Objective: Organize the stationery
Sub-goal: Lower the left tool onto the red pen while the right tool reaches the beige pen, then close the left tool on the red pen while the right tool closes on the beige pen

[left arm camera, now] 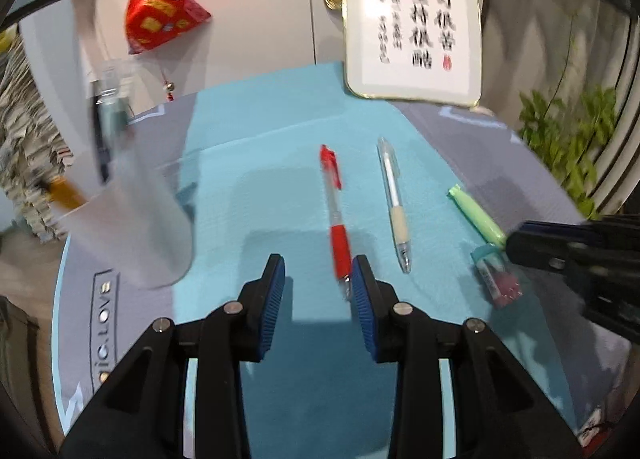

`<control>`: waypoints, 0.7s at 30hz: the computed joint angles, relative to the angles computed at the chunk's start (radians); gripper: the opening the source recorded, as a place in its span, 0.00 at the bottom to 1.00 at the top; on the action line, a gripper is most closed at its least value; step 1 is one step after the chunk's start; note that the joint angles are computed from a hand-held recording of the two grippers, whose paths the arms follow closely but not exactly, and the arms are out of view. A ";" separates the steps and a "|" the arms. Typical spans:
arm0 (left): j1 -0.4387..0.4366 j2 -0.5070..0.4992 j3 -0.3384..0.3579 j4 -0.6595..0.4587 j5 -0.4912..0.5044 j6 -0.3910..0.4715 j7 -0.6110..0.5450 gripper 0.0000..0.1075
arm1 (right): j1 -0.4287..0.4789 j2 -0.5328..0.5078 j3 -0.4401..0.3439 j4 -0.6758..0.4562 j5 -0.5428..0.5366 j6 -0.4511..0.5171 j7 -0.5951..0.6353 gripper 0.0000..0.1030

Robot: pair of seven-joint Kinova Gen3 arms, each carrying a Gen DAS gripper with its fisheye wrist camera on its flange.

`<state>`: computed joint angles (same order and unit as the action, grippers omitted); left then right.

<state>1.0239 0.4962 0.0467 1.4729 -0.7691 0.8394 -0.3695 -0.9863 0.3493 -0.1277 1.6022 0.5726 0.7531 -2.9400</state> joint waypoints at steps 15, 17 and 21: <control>-0.081 -0.083 0.010 0.107 0.160 -0.122 -0.025 0.09 | 0.043 0.048 -0.003 -0.052 -0.067 -0.040 0.068 0.12; -0.073 -0.121 0.017 0.155 0.146 -0.132 -0.003 0.09 | 0.049 0.081 -0.001 -0.106 -0.102 -0.012 0.104 0.13; -0.026 -0.189 0.029 0.252 0.050 -0.111 0.109 0.09 | 0.042 0.142 0.024 -0.207 -0.149 0.030 0.140 0.29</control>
<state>0.9976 0.3067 0.0757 1.7254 -0.7192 0.7287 -0.2605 -0.9443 0.4917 -0.1036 1.3956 0.4232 0.7834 -2.7998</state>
